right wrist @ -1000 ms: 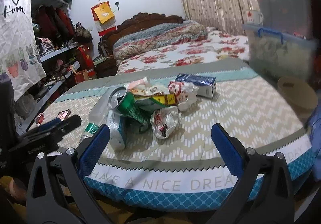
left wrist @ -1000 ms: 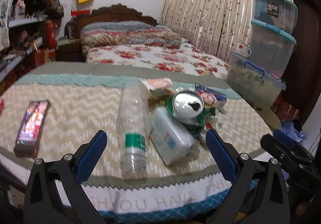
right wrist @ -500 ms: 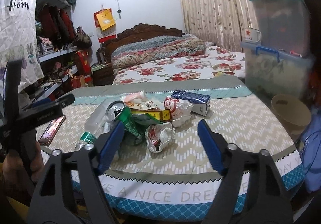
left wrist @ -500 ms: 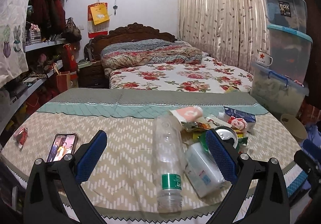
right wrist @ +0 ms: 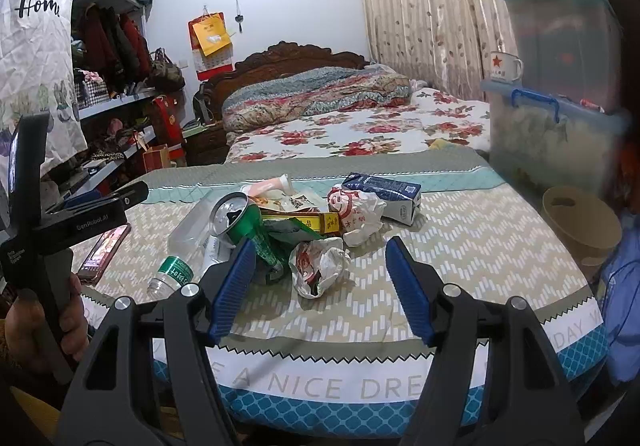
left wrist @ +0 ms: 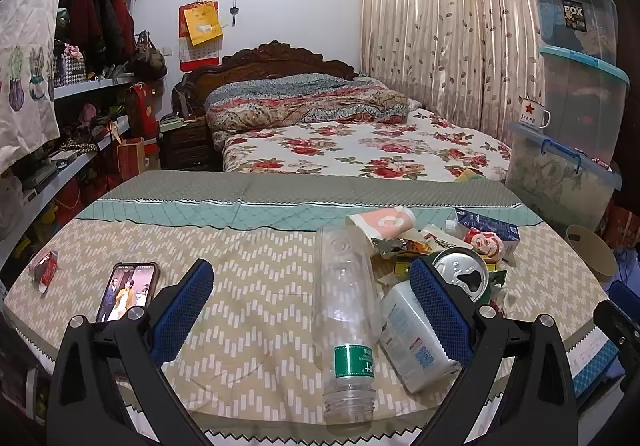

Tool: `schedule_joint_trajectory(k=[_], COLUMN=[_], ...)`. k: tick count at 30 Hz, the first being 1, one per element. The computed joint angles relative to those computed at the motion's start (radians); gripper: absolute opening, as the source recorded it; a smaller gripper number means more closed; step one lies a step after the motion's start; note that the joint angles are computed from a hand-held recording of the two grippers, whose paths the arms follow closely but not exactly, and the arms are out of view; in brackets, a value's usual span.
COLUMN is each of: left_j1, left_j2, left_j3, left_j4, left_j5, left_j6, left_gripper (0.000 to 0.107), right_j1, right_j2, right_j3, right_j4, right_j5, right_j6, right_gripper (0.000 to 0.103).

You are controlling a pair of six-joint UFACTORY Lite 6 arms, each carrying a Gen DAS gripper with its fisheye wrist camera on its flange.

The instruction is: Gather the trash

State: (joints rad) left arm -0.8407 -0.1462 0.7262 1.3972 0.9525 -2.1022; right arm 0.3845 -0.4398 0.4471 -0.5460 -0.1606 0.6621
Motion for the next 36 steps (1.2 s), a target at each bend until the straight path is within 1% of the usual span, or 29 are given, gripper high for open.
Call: schedule_joint_trajectory(k=[8,13,16,18,20,25,29,36], left_j1=[0.002,-0.002,-0.004,-0.005,-0.006,-0.020,-0.031,-0.032], left_j2=[0.015,0.020,0.018,0.019,0.020,0.025,0.025,0.018], left_j3=[-0.002,0.000,-0.006,-0.007,-0.007,-0.012,-0.021,-0.038], left_j4=[0.003,0.009,0.016,0.018,0.019,0.032,0.052,0.065], left_j5=[0.010,0.025,0.028,0.028,0.029,0.049,0.063,0.070], left_j6=[-0.010,-0.008,-0.013,-0.015,-0.018,-0.032,-0.050,-0.066], left_gripper=[0.094,0.094,0.094,0.094,0.094,0.094,0.094,0.094], right_j1=[0.003,-0.010,-0.011,-0.015,-0.017,-0.023,-0.041,-0.039], right_j2=[-0.001,0.004,0.007,0.006,0.003,0.003,0.003,0.013], right_j3=[-0.003,-0.027,-0.020,-0.026,-0.030,-0.030,-0.020,-0.011], right_j4=[0.014,0.024,0.001,-0.002,0.000,-0.036,-0.149,-0.163], right_j5=[0.001,-0.023,-0.020,-0.024,-0.025,-0.026,-0.024,-0.020], right_j6=[-0.009,-0.017,0.005,0.011,0.010,0.043,0.149,0.167], right_gripper=[0.069,0.070,0.071,0.074,0.075,0.075,0.076,0.077])
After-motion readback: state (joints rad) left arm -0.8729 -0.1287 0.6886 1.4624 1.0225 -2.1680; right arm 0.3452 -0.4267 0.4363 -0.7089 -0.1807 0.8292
